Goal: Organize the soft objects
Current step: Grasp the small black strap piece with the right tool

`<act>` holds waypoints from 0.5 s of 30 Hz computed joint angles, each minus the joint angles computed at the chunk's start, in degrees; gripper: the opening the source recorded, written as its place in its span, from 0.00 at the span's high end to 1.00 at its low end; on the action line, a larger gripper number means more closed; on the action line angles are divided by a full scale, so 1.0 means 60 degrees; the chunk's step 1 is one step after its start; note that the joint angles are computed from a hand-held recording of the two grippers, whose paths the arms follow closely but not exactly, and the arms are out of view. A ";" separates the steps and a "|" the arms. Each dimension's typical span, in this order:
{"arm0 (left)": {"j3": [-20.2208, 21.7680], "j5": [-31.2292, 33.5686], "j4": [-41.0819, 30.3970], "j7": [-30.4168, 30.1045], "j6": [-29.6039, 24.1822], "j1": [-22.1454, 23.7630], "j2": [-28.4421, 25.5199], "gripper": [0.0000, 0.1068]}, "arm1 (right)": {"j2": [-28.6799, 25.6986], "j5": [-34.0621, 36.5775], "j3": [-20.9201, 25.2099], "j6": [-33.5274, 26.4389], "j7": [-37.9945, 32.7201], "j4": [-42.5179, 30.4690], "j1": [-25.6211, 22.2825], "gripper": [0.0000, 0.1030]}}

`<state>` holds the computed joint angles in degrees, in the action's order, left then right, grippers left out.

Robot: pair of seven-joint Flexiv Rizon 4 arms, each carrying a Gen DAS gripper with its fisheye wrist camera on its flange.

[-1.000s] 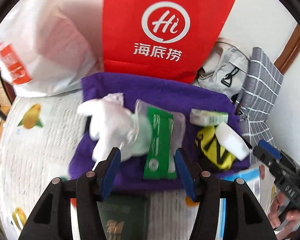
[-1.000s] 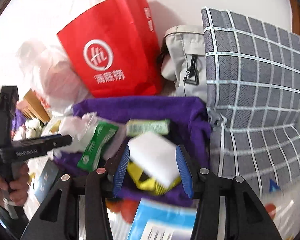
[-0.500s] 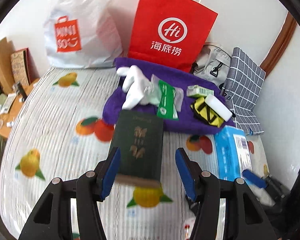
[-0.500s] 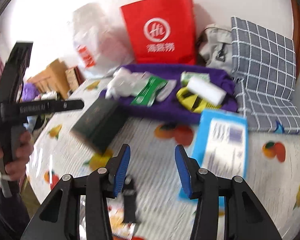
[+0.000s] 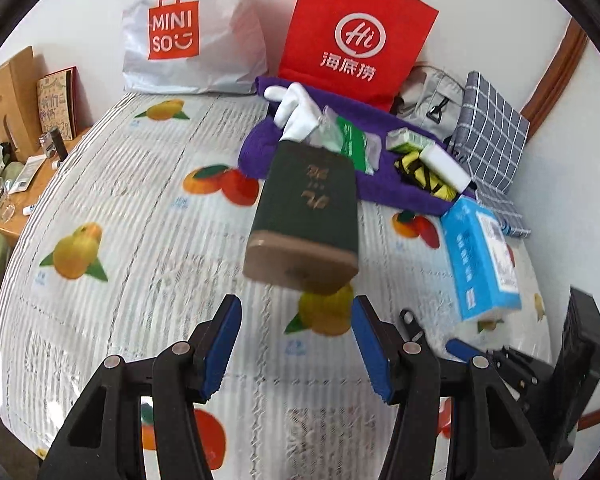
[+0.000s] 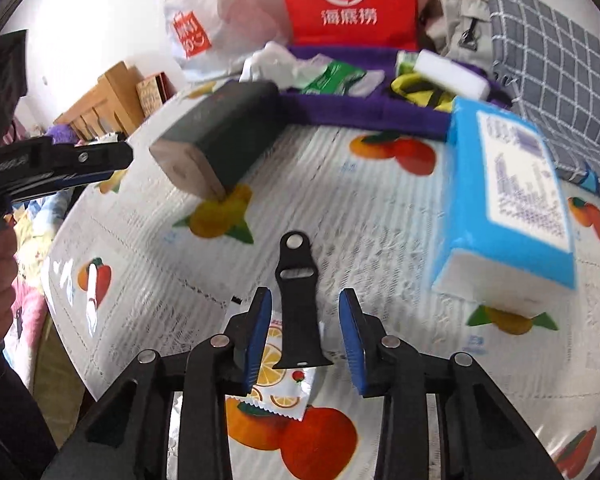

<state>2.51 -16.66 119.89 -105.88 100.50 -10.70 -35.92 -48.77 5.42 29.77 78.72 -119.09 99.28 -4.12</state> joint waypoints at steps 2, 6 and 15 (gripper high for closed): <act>-0.0212 0.0089 0.0161 0.0012 0.0126 0.0220 0.0002 0.49 | -0.0041 -0.0151 -0.0404 0.0076 0.0201 -0.0010 0.0423 0.66; -0.0844 0.0286 0.0456 -0.0063 0.0541 0.0917 -0.0028 0.49 | -0.0031 -0.0779 -0.1410 0.0842 0.0544 0.0316 0.1405 0.65; -0.1253 0.0544 0.0572 -0.0179 0.0487 0.1416 -0.0016 0.49 | -0.0315 -0.1543 -0.0681 0.0490 0.1120 -0.0058 0.0767 0.79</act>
